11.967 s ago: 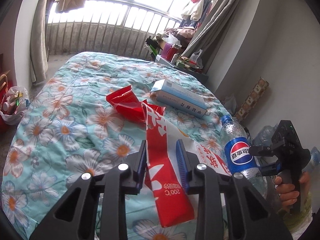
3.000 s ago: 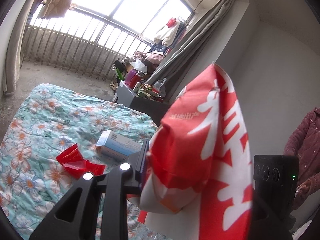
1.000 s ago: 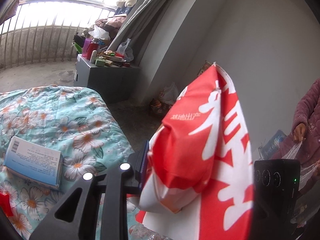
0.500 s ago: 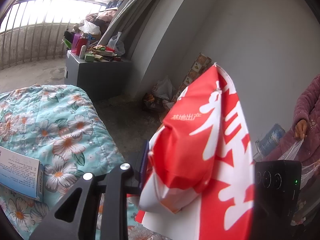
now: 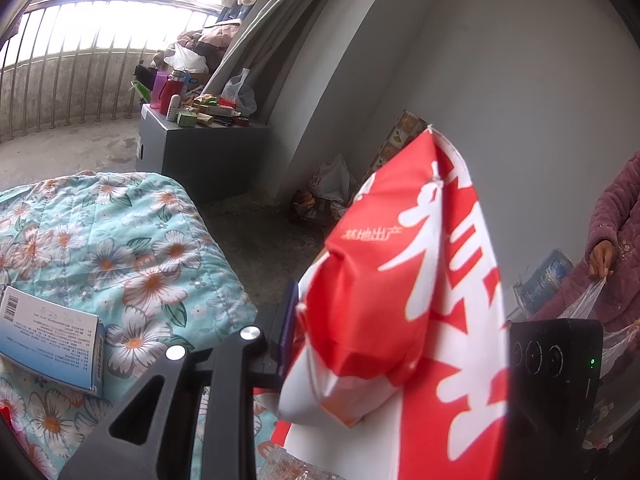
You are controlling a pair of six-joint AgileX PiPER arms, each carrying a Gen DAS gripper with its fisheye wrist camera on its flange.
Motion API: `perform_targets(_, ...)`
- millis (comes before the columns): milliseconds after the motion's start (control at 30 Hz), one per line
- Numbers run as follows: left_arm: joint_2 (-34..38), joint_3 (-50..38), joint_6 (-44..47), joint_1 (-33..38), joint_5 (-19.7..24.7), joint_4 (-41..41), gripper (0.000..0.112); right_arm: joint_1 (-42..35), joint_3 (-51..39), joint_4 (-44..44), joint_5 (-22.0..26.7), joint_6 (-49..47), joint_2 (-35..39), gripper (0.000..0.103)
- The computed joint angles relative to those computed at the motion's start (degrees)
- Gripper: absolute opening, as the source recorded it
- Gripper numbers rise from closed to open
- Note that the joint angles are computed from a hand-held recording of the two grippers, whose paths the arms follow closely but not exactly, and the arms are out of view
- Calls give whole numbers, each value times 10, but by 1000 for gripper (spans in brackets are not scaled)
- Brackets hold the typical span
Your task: Collect trash
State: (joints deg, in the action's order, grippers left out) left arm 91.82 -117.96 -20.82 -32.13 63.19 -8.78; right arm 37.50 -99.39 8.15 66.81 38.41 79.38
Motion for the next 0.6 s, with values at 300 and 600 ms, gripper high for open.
perform_targets(300,-7,5,-1,1,-2,0,25,-1,23,-1,-13,-6,-8,55)
perform_targets(600,-16,11,-1,8,0,-2,25,3,7,-3,-5,-6,2,55)
